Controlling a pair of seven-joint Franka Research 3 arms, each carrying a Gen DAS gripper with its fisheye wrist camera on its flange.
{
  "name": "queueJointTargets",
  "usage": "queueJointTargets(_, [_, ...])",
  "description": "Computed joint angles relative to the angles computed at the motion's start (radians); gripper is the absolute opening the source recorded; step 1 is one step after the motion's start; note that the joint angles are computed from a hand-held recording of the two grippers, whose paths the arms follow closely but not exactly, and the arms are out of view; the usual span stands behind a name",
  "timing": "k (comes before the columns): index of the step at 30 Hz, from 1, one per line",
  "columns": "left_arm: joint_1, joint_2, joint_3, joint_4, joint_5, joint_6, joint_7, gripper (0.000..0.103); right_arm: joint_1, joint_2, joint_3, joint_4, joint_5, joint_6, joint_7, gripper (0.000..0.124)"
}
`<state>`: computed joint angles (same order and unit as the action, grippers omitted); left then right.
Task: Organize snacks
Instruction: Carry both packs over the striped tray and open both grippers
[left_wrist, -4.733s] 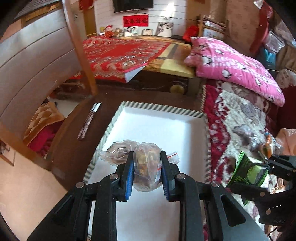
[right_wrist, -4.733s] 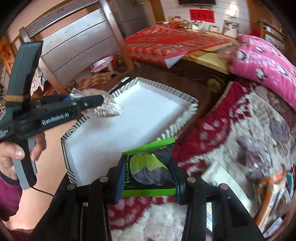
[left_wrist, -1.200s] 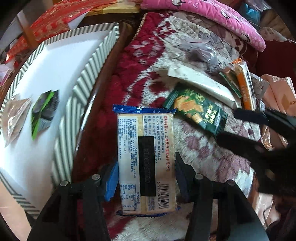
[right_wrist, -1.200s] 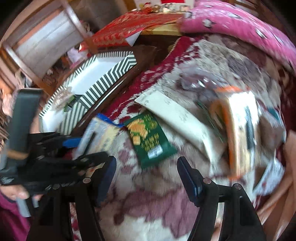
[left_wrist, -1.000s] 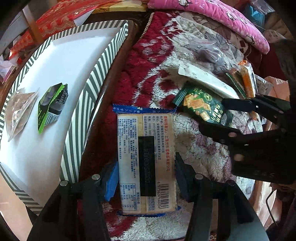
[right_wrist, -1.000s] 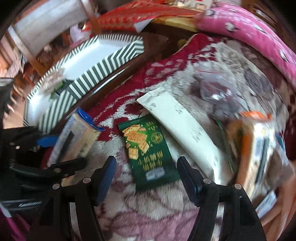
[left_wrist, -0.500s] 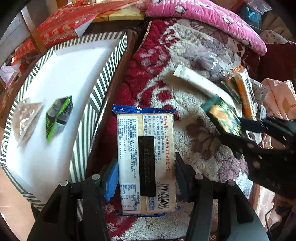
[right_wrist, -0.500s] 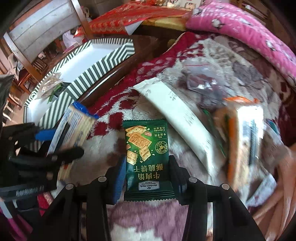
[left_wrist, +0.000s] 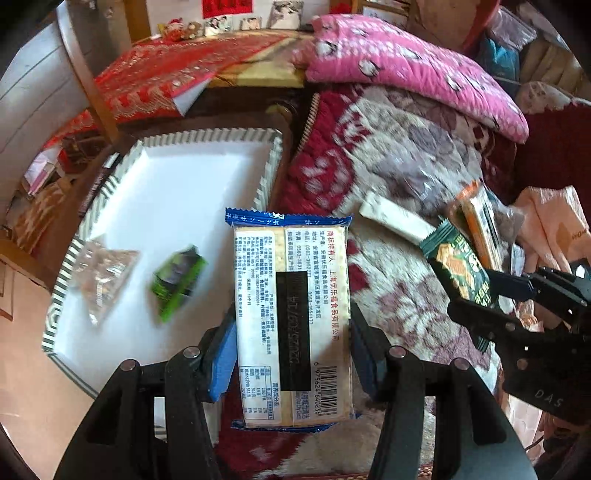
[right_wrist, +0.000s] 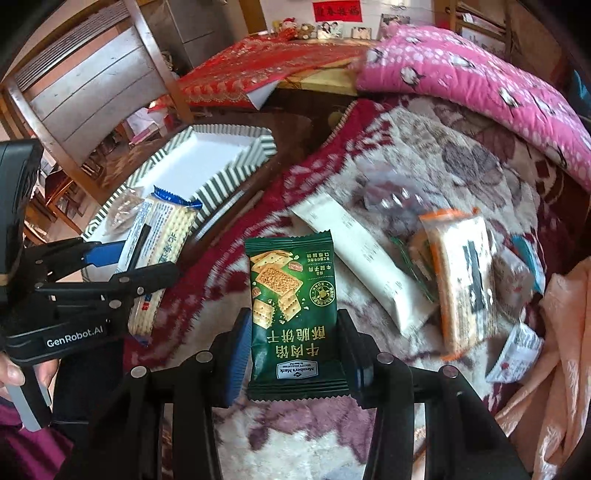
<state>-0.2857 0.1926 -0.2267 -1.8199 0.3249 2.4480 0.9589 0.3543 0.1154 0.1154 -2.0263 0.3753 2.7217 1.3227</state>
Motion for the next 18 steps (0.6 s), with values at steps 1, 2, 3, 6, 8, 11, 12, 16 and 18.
queueJointTargets(1, [0.002, -0.003, 0.004, 0.001, 0.005, 0.000, -0.004, 0.054, 0.004, 0.007, 0.001, 0.015, -0.009, -0.002, 0.005, 0.048])
queueJointTargets(2, [0.005, -0.010, 0.009, -0.001, 0.012, -0.001, -0.011, 0.054, 0.008, 0.013, 0.002, 0.024, -0.019, -0.001, 0.011, 0.048])
queueJointTargets(3, [0.010, -0.017, 0.014, -0.003, 0.018, -0.001, -0.016, 0.054, 0.011, 0.020, 0.004, 0.039, -0.022, -0.004, 0.012, 0.048])
queueJointTargets(6, [0.022, -0.032, 0.024, -0.011, 0.037, -0.002, -0.033, 0.054, 0.020, 0.042, 0.010, 0.080, -0.028, -0.015, 0.011, 0.048])
queueJointTargets(8, [0.032, -0.038, 0.030, -0.012, 0.046, -0.006, -0.044, 0.054, 0.029, 0.059, 0.010, 0.107, -0.045, -0.023, 0.018, 0.048])
queueJointTargets(11, [0.048, -0.052, 0.036, -0.024, 0.054, -0.009, -0.057, 0.054, 0.038, 0.082, 0.015, 0.141, -0.057, -0.038, 0.019, 0.048])
queueJointTargets(12, [0.054, -0.056, 0.039, -0.029, 0.056, -0.009, -0.062, 0.054, 0.042, 0.089, 0.016, 0.151, -0.061, -0.044, 0.019, 0.048])
queueJointTargets(16, [0.074, -0.075, 0.043, -0.053, 0.059, -0.003, -0.074, 0.054, 0.051, 0.109, 0.021, 0.180, -0.067, -0.058, 0.012, 0.048])
queueJointTargets(18, [0.082, -0.083, 0.045, -0.063, 0.061, -0.002, -0.080, 0.054, 0.057, 0.120, 0.021, 0.197, -0.074, -0.063, 0.014, 0.048])
